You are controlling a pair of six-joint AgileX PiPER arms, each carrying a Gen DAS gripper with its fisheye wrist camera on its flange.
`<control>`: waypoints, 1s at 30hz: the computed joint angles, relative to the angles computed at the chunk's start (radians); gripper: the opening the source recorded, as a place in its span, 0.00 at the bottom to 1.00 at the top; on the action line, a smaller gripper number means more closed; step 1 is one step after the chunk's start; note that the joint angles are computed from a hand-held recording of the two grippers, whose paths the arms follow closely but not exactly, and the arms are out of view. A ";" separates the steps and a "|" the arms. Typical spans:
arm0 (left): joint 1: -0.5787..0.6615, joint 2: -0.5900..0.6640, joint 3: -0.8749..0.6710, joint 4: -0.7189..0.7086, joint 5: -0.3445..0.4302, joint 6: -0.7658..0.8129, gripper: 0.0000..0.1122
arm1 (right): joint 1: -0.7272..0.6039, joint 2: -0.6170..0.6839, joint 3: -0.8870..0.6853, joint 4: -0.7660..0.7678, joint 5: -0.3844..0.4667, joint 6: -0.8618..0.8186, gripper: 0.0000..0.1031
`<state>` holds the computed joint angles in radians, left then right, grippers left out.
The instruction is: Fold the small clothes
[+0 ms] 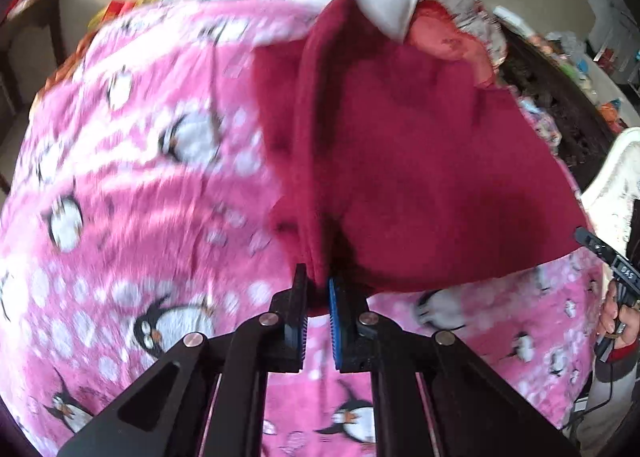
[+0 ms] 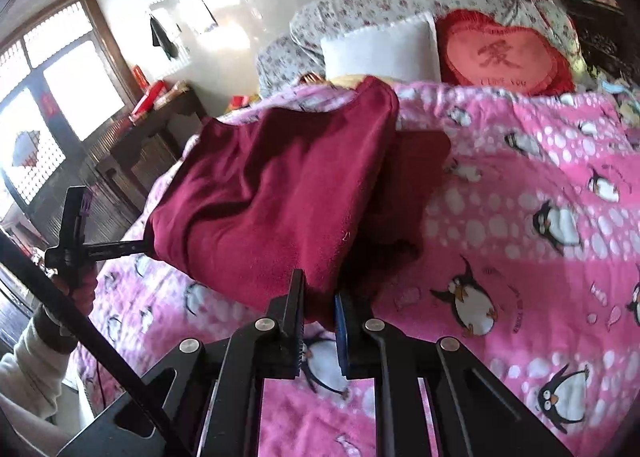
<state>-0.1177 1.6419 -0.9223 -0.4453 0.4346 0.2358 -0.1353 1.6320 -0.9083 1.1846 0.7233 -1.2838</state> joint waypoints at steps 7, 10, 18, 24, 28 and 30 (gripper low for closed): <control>0.036 0.026 0.032 -0.175 -0.027 0.163 0.08 | -0.011 0.104 -0.012 -0.008 -0.038 0.018 0.11; 0.009 -0.030 0.043 -0.022 -0.020 0.025 0.09 | -0.041 0.049 -0.003 -0.010 -0.005 0.016 0.17; -0.052 -0.101 -0.070 0.303 -0.025 -0.334 0.57 | 0.019 -0.035 -0.104 -0.011 -0.092 0.141 0.72; -0.108 0.130 -0.383 0.561 0.044 -0.640 0.62 | 0.164 0.273 -0.513 -0.333 -0.207 0.600 0.72; -0.117 0.305 -0.611 0.675 0.133 -0.756 0.53 | 0.177 0.440 -0.717 -0.455 -0.153 0.763 0.07; -0.117 0.371 -0.722 0.709 0.198 -0.770 0.26 | 0.176 0.433 -0.715 -0.420 -0.166 0.713 0.07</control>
<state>-0.2349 2.0129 -1.6438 0.2636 0.6323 -0.5339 0.0408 2.0646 -1.6232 0.7645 0.5573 -0.5708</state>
